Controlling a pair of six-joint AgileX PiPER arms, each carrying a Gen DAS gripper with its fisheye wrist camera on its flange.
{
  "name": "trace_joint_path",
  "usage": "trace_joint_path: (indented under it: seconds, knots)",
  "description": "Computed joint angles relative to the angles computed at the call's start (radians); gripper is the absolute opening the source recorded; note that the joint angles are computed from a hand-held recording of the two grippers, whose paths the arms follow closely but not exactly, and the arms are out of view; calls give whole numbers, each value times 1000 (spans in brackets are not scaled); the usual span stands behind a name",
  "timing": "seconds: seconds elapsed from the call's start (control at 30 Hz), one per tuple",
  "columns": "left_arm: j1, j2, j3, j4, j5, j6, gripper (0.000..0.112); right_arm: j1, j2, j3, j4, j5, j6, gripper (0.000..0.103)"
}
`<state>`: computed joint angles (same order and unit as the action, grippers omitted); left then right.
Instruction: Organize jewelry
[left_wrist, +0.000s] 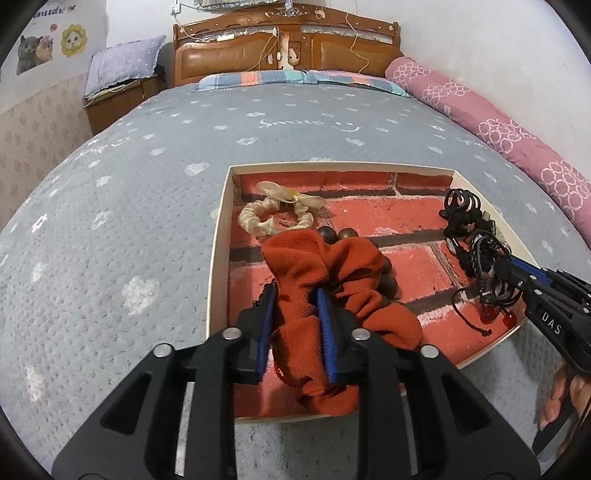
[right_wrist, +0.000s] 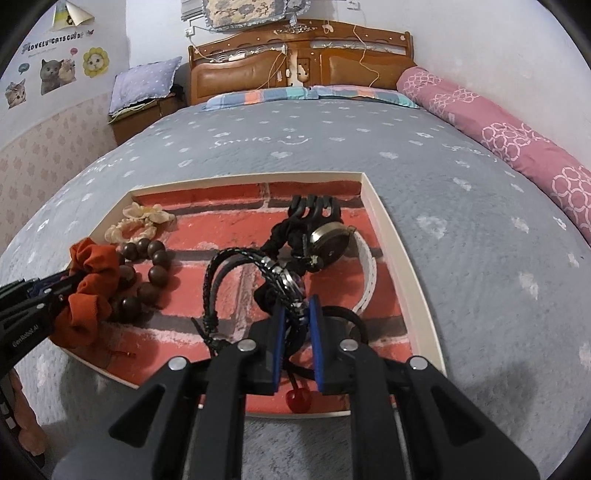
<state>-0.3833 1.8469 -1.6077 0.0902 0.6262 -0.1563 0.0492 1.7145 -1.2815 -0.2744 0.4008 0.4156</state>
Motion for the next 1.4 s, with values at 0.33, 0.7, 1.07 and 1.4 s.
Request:
trace_joint_path:
  seconds: [0.33, 0.7, 1.07, 1.4]
  knots:
    - [-6, -108, 135, 30, -50, -16, 49, 12, -48, 72, -53, -32, 60, 57]
    - [6, -263, 217, 60, -50, -30, 88, -6, -161, 123, -28, -48, 34, 88]
    - [76, -539, 446, -9, -93, -8, 98, -5, -447, 390, -62, -92, 89, 93]
    - [24, -871, 732, 122, -81, -203, 98, 315, -798, 621, -572, 139, 642, 97]
